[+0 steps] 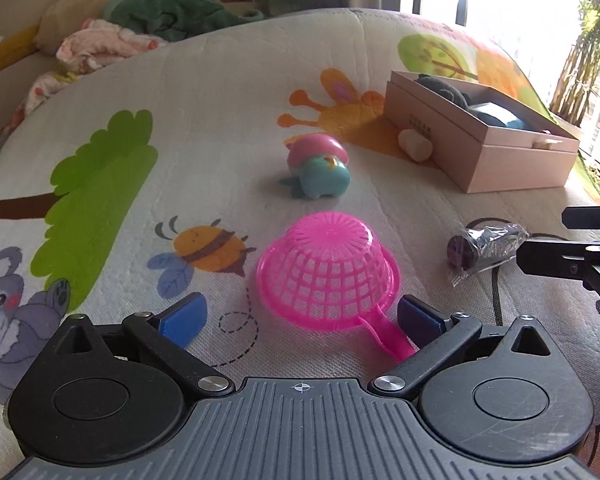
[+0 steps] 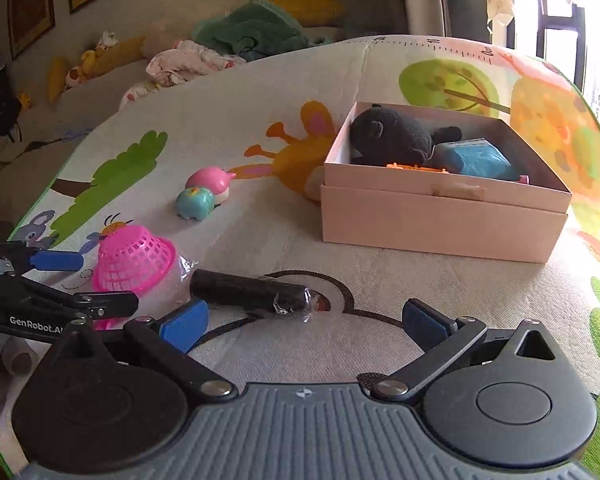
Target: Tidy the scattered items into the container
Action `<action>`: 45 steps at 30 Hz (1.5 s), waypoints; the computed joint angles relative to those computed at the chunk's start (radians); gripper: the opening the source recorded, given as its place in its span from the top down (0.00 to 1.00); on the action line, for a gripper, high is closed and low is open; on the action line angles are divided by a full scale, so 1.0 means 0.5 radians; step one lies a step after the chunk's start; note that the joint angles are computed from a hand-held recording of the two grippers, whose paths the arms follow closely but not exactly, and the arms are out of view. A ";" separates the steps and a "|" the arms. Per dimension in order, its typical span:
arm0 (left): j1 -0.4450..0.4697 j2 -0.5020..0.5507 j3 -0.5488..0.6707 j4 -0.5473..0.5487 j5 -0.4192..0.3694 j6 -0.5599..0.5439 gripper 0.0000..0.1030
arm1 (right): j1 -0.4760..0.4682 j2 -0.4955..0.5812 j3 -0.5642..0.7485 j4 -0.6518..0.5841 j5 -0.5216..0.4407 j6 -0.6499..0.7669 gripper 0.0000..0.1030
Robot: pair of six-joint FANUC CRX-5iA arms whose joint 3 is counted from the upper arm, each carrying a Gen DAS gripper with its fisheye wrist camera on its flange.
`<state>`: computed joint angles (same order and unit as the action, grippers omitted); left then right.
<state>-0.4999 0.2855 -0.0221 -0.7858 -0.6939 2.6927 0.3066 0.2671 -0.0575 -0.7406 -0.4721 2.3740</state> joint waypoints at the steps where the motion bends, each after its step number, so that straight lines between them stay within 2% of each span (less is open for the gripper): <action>1: 0.001 0.002 0.000 0.001 0.004 -0.003 0.00 | 0.021 -0.005 -0.004 -0.020 0.022 0.013 0.00; 4: -0.001 0.002 -0.001 -0.004 0.005 0.000 0.00 | 0.137 0.008 -0.033 0.088 0.165 -0.127 0.00; 7: 0.000 -0.002 -0.007 -0.008 0.020 0.016 0.00 | 0.275 0.082 -0.053 0.522 0.281 -0.627 0.00; 8: 0.002 -0.004 -0.010 -0.009 0.026 0.021 0.00 | 0.289 0.120 -0.021 0.628 0.231 -0.760 0.00; 9: 0.003 -0.006 -0.014 -0.011 0.033 0.028 0.00 | 0.276 0.149 0.030 0.630 0.154 -0.787 0.00; 10: 0.004 -0.006 -0.014 -0.010 0.034 0.029 0.00 | 0.254 0.163 0.061 0.577 0.118 -0.757 0.00; 11: 0.004 -0.005 -0.012 -0.008 0.030 0.025 0.00 | 0.243 0.160 0.064 0.544 0.117 -0.722 0.05; 12: 0.003 -0.004 -0.010 -0.007 0.024 0.020 0.00 | 0.235 0.159 0.072 0.526 0.100 -0.671 0.16; 14: 0.001 -0.011 -0.016 -0.028 0.032 0.055 0.00 | 0.251 0.131 0.018 0.599 0.169 -0.669 0.16; 17: 0.062 -0.021 -0.033 0.082 0.133 -0.005 0.00 | 0.189 0.088 0.005 0.459 0.141 -0.506 0.17; 19: 0.059 0.037 0.056 0.105 0.036 -0.059 0.00 | 0.157 0.046 -0.043 0.406 0.174 -0.414 0.17; 22: 0.058 0.123 0.178 0.135 -0.085 -0.157 0.00 | 0.139 -0.026 -0.162 0.459 0.301 -0.406 0.17; 29: 0.103 0.162 0.205 0.229 0.057 -0.258 0.02 | 0.027 -0.117 -0.274 0.423 0.355 -0.354 0.17; 30: 0.089 0.167 0.216 0.205 0.049 -0.247 0.11 | 0.019 -0.119 -0.283 0.434 0.361 -0.371 0.16; 31: 0.065 0.176 0.238 0.163 0.012 -0.233 0.15 | 0.010 -0.120 -0.287 0.441 0.363 -0.383 0.16; 34: 0.090 0.147 0.191 0.271 0.115 -0.331 0.15 | -0.010 -0.126 -0.306 0.463 0.373 -0.413 0.17; 37: 0.052 0.132 0.188 0.304 0.129 -0.408 0.15 | -0.032 -0.143 -0.324 0.442 0.377 -0.374 0.16; 41: -0.024 0.109 0.207 0.365 0.165 -0.592 0.15 | -0.101 -0.193 -0.324 0.288 0.324 -0.129 0.16; 45: -0.111 0.123 0.290 0.361 0.201 -0.743 0.15 | -0.216 -0.273 -0.314 0.044 0.241 0.277 0.17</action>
